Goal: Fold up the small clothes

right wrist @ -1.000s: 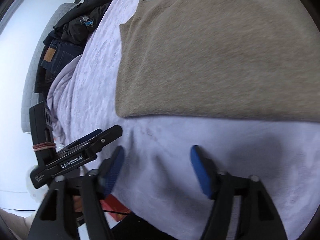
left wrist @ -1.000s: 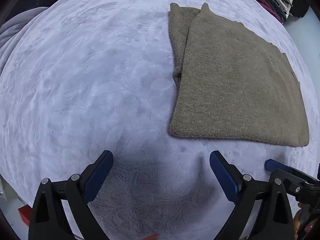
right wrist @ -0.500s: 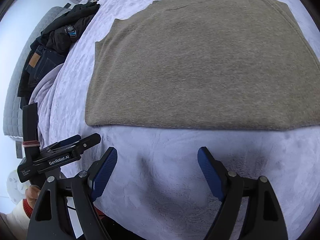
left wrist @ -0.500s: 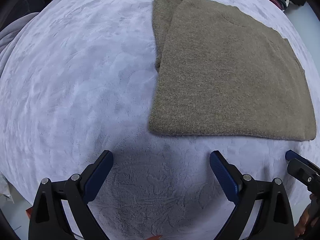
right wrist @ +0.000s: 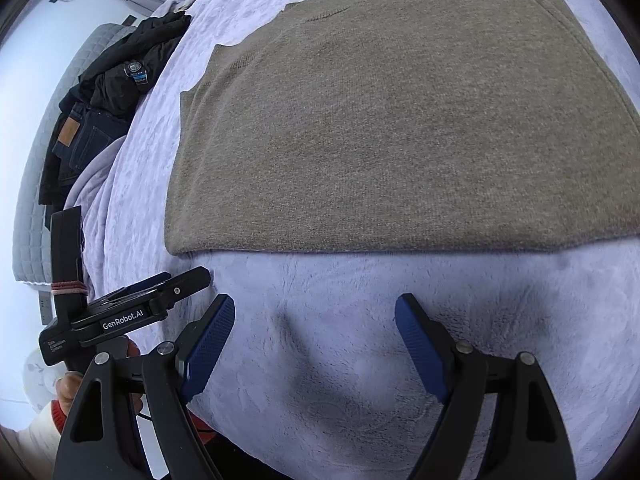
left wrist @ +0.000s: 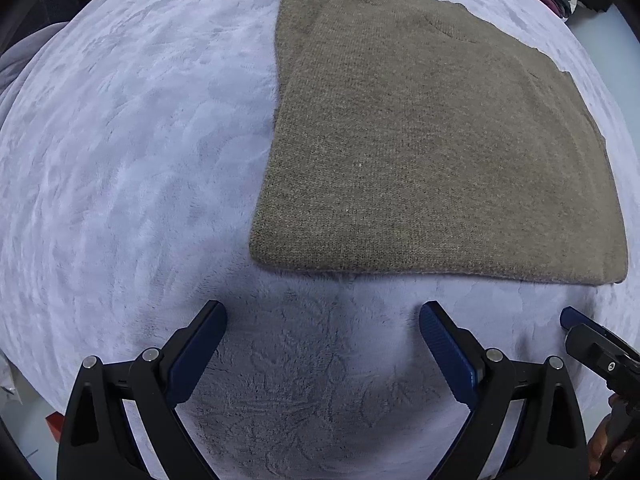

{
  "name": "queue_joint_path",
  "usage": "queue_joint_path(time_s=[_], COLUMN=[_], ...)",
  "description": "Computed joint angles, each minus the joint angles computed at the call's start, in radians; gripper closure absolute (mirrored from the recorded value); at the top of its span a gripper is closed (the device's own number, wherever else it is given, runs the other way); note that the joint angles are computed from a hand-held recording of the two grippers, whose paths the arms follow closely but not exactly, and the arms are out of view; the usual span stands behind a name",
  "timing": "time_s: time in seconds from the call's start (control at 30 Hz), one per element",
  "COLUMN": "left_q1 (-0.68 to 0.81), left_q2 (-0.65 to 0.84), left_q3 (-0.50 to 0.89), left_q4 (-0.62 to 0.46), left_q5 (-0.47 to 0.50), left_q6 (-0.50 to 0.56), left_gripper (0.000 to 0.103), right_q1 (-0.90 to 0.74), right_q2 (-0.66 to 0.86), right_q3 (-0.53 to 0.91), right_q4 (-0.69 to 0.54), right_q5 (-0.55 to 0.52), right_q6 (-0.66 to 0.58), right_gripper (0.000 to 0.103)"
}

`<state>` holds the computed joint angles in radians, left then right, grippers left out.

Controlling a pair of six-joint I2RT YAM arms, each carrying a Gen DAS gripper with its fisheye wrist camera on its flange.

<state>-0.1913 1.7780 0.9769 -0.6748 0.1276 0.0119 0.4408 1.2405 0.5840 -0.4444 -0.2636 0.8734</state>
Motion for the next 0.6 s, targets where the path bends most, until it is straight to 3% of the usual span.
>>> queue_joint_path(time_s=[0.23, 0.37, 0.5, 0.6], left_q1=[0.031, 0.062, 0.106, 0.133], left_q2=[0.004, 0.0, 0.002, 0.021], left_q3=[0.005, 0.003, 0.018, 0.029], left_q4=[0.005, 0.001, -0.022, -0.03], left_q5=[0.087, 0.161, 0.263, 0.357], left_q6=[-0.029, -0.037, -0.026, -0.053], left_gripper=[0.006, 0.006, 0.006, 0.006], right_q1=[-0.019, -0.037, -0.073, -0.103], right_q2=[-0.009, -0.014, -0.006, 0.036], right_q3=[-0.024, -0.059, -0.139, -0.216], right_q4=[0.032, 0.109, 0.3, 0.528], right_q5=[-0.03, -0.075, -0.16, -0.207], right_q6=[0.01, 0.044, 0.154, 0.276], right_gripper=[0.018, 0.018, 0.018, 0.018])
